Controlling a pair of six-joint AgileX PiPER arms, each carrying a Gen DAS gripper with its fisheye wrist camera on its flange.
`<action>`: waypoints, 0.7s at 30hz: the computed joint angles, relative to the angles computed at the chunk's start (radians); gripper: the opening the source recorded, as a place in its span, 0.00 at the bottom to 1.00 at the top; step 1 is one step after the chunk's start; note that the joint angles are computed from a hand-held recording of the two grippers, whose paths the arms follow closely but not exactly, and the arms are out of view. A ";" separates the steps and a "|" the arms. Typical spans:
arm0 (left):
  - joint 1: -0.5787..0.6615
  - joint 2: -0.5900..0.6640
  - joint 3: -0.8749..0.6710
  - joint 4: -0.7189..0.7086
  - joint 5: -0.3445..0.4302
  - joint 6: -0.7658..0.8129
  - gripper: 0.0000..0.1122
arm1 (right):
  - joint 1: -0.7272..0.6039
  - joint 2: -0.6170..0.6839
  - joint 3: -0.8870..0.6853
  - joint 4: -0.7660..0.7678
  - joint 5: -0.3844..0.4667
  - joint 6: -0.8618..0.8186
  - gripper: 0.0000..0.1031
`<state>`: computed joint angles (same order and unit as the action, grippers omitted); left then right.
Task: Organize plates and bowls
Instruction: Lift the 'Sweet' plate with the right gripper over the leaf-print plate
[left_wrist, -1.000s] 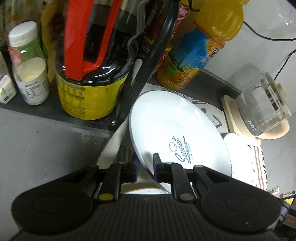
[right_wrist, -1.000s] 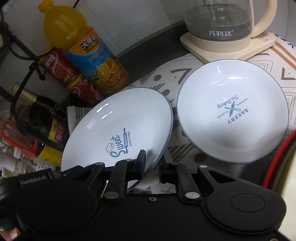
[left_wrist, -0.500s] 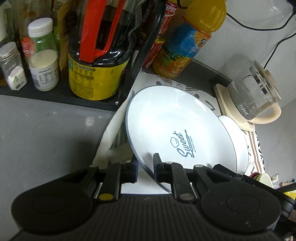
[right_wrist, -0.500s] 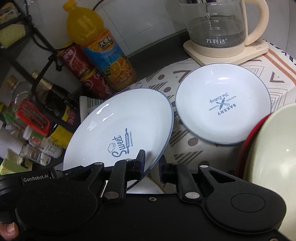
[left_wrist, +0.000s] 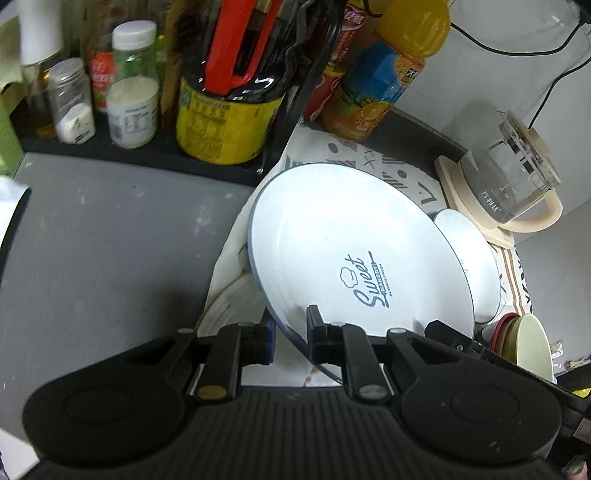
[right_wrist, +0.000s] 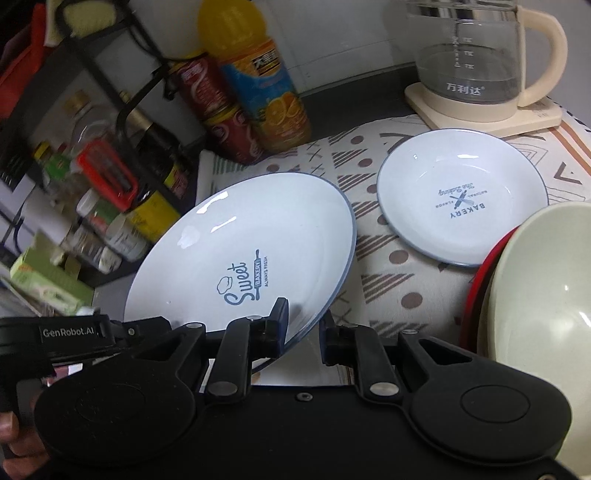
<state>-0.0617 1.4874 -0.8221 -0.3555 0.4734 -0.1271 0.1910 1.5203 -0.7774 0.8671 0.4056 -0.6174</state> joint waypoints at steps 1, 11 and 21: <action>-0.006 -0.008 0.010 0.012 -0.003 -0.021 0.13 | -0.005 -0.004 0.006 0.005 0.008 -0.018 0.16; -0.087 -0.090 0.082 0.164 -0.003 -0.267 0.13 | -0.054 -0.050 0.052 0.062 0.074 -0.167 0.16; -0.148 -0.174 0.143 0.292 0.038 -0.481 0.13 | -0.087 -0.079 0.084 0.088 0.137 -0.262 0.17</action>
